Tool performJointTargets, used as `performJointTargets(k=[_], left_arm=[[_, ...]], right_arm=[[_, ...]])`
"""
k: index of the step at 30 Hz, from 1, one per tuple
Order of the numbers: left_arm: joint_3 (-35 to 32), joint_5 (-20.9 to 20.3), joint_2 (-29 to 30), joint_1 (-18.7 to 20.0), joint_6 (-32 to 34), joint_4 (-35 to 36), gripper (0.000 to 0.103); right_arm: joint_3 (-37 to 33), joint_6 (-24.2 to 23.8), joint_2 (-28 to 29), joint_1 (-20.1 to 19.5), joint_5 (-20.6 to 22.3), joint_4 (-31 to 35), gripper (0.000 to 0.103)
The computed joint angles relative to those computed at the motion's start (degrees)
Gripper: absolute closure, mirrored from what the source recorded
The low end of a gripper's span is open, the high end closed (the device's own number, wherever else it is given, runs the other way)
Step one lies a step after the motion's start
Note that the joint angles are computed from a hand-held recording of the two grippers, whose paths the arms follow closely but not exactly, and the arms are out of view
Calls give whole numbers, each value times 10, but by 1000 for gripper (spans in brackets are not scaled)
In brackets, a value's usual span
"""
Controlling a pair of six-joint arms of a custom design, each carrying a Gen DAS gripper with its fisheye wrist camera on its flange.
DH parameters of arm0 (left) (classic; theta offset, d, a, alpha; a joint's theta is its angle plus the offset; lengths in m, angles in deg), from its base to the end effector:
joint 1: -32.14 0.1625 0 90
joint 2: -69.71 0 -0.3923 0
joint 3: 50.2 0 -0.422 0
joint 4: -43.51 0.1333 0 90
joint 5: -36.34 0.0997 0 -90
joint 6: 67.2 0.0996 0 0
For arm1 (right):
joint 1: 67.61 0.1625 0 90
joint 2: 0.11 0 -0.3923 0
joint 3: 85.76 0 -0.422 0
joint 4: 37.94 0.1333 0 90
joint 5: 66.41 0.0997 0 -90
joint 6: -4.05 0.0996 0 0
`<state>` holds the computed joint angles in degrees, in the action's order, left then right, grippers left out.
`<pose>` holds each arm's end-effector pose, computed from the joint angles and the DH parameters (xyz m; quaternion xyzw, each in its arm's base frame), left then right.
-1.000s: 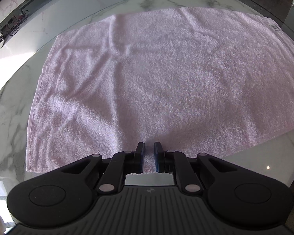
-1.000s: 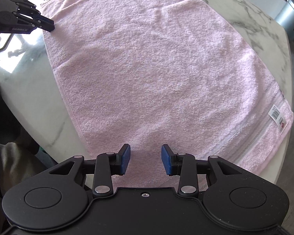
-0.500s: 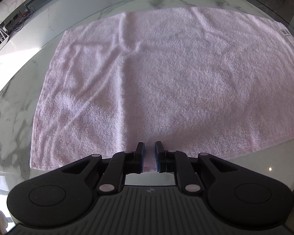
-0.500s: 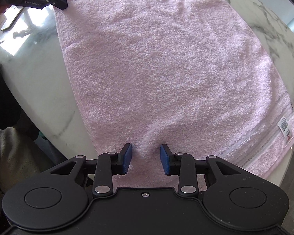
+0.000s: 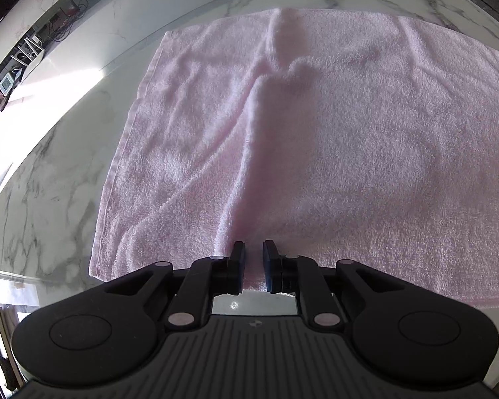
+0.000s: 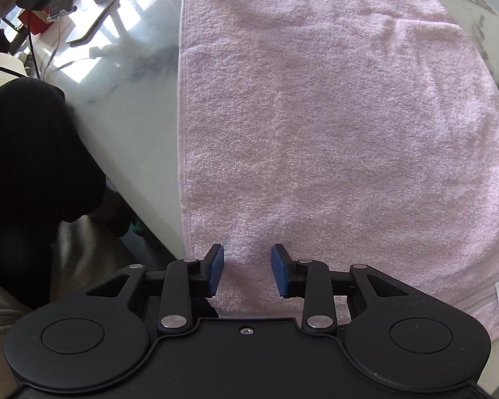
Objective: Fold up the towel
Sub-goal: 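Move both open grippers along the towel edges to straighten it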
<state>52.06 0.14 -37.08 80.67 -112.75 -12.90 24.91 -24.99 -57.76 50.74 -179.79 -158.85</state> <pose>-0.0822 -0.4157 0.4716 0.0827 0.8668 -0.1393 0.4717 0.3303 -0.4146 0.0346 0.4955 -0.8244 -0.1890 0.1977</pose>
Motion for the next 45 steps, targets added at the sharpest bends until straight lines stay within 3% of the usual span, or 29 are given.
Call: performJointTargets(k=[6, 10, 17, 24, 29, 38, 45], left_arm=[[-11, -23, -16, -5, 31, -27, 91], [-41, 4, -6, -11, 15, -8, 88], [-82, 22, 23, 37, -28, 6, 88], [-79, 13, 29, 63, -35, 21, 88], [-89, 18, 41, 74, -11, 9, 88], [-118, 64, 78, 111, 11, -17, 88], [-144, 102, 112, 135, 18, -20, 88]], right_arm=[[-28, -13, 7, -1, -7, 21, 72], [-75, -16, 22, -12, -41, 11, 72], [-184, -22, 100, -37, -108, -37, 72], [-264, -32, 167, -57, -136, -53, 72], [-284, -22, 175, -70, -128, -39, 72], [-274, -16, 166, -68, -133, -9, 72], [-273, -15, 169, -66, -126, -21, 72]])
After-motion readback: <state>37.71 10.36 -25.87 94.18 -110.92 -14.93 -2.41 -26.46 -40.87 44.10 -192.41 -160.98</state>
